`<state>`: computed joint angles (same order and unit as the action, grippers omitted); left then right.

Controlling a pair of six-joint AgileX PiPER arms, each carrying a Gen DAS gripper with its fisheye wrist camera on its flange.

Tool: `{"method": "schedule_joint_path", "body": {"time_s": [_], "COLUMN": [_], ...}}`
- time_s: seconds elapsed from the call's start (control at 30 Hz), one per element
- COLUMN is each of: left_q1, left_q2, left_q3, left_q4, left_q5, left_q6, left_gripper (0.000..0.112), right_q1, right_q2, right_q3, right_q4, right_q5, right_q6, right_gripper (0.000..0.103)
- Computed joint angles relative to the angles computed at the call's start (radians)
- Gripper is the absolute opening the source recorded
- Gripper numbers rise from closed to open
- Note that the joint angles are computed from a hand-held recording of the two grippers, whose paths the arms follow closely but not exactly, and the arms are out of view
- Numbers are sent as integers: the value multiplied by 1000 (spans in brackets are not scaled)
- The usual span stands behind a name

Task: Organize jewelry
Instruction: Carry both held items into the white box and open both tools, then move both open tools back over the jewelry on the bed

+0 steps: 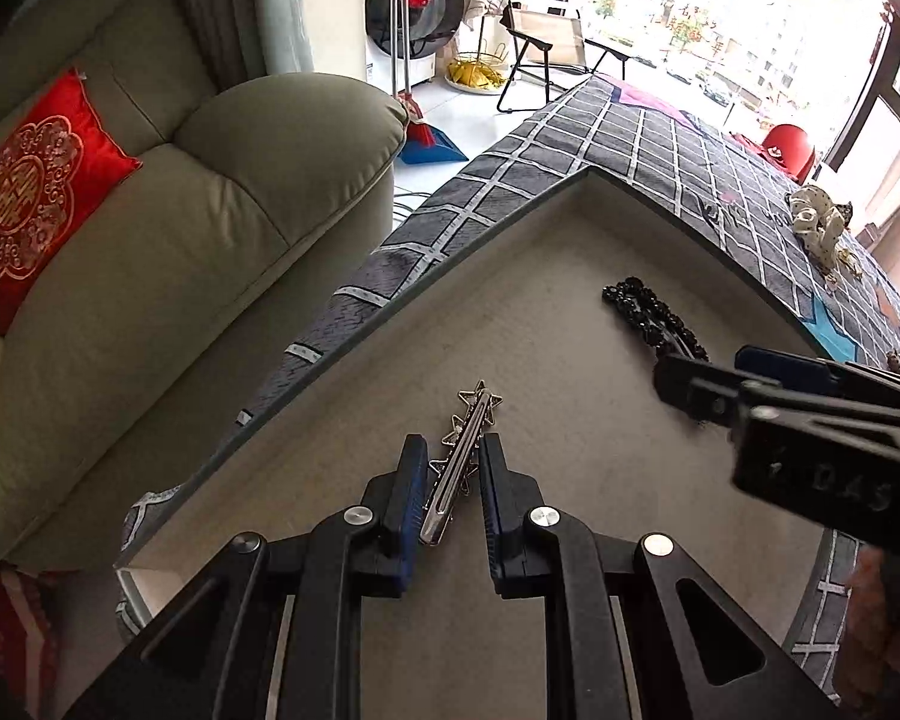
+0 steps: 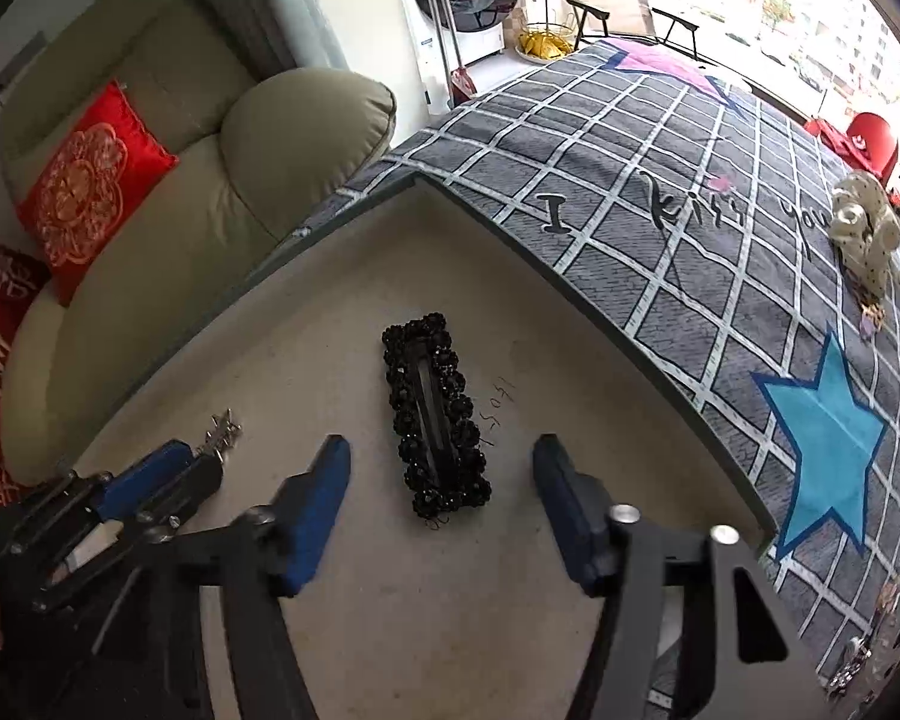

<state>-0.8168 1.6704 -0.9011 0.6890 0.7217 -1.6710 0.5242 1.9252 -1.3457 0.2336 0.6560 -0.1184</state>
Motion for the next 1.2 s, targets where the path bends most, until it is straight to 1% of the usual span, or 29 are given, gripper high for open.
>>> {"method": "schedule_joint_path", "body": {"time_s": [0.1, 0.2, 0.23, 0.27, 0.3, 0.33, 0.37, 0.43, 0.57, 0.63, 0.67, 0.87, 0.97, 1.07, 1.17, 1.2], "left_q1": [-16, -28, -29, -36, -51, -75, -90, -95, -139, -171, -184, -264, -303, -340, -377, -390], "left_q2": [-1, -9, -9, -10, -9, -11, -11, -15, -27, -29, -32, -37, -38, -24, 7, 23], "left_q3": [-9, -7, -9, -14, -19, -21, -27, -33, -55, -73, -80, -127, -153, -191, -247, -273], "left_q4": [13, 36, 35, 35, 53, 86, 100, 92, 92, 97, 95, 87, 81, 73, 63, 61], "left_q5": [26, 31, 32, 49, 76, 113, 130, 135, 190, 227, 240, 293, 296, 304, 310, 316], "left_q6": [-11, -30, -31, -39, -70, -111, -111, -96, -105, -109, -109, -113, -120, -111, -93, -86], "left_gripper": [20, 21, 51, 97, 103, 103, 103, 103, 103, 103, 103, 103, 103, 103, 103, 103], "right_q1": [-25, -56, -68, -79, -86, -98, -103, -122, -164, -183, -196, -295, -368, -469, -587, -640], "right_q2": [-47, -113, -139, -165, -179, -206, -222, -264, -342, -387, -409, -533, -587, -631, -666, -678], "right_q3": [36, 88, 110, 132, 143, 168, 183, 218, 283, 320, 339, 455, 509, 558, 594, 609], "right_q4": [38, 84, 103, 119, 128, 142, 150, 178, 236, 253, 266, 333, 359, 406, 447, 463], "right_q5": [-8, -19, -23, -26, -28, -31, -33, -33, -21, -16, -12, 28, 54, 95, 149, 173], "right_q6": [-26, -65, -80, -92, -100, -111, -117, -142, -204, -223, -236, -326, -377, -450, -534, -572], "right_gripper": [67, 67, 67, 67, 67, 67, 68, 68, 68, 74, 78, 81, 82, 83, 84, 85]}}
